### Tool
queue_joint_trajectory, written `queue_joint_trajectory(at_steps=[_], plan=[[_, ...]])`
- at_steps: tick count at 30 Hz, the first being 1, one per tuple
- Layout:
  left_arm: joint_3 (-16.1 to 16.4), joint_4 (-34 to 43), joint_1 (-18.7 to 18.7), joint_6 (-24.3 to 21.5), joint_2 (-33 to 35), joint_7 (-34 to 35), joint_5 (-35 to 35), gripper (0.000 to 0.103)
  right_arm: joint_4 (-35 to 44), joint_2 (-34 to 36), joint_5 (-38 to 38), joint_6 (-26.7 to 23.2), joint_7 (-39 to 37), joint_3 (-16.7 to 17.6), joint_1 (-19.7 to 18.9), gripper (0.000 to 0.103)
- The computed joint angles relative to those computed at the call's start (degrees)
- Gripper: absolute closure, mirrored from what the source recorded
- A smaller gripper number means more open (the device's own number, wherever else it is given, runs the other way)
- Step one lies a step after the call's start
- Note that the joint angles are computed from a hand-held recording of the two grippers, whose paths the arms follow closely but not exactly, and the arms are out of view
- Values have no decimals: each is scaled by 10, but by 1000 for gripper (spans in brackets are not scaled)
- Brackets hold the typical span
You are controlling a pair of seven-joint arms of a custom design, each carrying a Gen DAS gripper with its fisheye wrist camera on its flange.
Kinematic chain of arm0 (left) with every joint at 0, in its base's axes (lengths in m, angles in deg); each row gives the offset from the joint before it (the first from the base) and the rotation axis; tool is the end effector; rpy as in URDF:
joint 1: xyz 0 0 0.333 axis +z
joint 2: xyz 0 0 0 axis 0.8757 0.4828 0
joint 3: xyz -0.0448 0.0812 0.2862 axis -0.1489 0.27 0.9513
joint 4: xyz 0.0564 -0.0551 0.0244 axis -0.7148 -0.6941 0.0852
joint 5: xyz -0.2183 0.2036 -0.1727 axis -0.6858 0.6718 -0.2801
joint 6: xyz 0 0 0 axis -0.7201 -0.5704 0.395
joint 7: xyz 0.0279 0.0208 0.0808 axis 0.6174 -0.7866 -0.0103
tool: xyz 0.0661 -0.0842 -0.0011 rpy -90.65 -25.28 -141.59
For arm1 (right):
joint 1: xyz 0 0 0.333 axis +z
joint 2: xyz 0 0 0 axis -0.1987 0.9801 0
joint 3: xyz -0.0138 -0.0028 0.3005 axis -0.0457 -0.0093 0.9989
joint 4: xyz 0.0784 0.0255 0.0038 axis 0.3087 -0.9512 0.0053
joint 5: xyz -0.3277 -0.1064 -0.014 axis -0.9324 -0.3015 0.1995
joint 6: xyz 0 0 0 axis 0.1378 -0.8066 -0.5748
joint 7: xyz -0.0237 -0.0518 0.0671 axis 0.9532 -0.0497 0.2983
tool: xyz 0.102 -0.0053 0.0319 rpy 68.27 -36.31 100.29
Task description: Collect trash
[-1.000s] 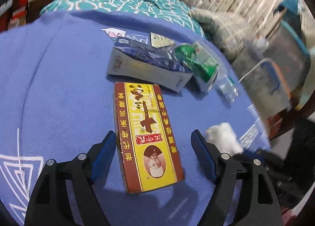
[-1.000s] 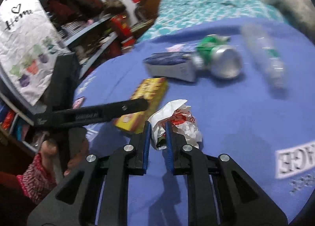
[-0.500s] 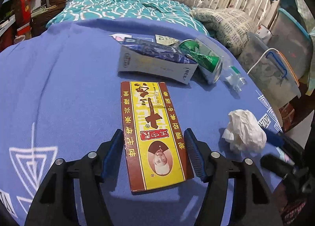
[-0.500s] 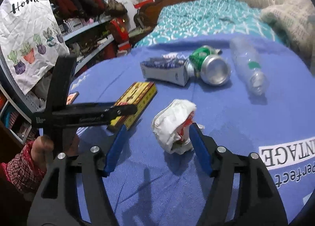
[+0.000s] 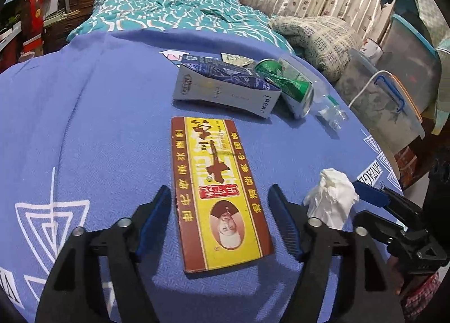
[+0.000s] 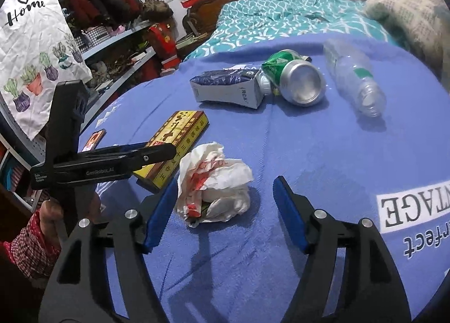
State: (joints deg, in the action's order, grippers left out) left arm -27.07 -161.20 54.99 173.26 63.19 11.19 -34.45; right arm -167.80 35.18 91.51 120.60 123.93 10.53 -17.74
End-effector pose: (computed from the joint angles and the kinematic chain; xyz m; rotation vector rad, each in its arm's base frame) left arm 0.7227 -0.1640 0.3780 -1.8024 2.1022 -0.9992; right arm 0.6736 0.0602 0.3711 -1.7871 1.3886 -0.1747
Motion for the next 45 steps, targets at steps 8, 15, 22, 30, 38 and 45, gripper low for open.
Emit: queue_joint_trajectory(at_steps=[8,15,22,30,38,45], plan=[[29,6,-28,4,4,-30,44,42,4,9,-9,-8,11,0,3,31],[-32,3,24,3,6,17,-24,43,-2,5,-8,-3,0,4,0,26],[-56,-18,47,16,-4,57,-78,43,16,17,-54,-17,30,-10,17,25],[-43,-19,37,12,-8,66,-87,43,34,33,-140,-19,104,-18,32,26],[-45,-18,39,9,-7,70,-92,43,20,29,-160,-8,95,16,11,59],[-44,-7,39,-4,-1,68,-93,43,51,49,-89,-74,80,33,-23,59]])
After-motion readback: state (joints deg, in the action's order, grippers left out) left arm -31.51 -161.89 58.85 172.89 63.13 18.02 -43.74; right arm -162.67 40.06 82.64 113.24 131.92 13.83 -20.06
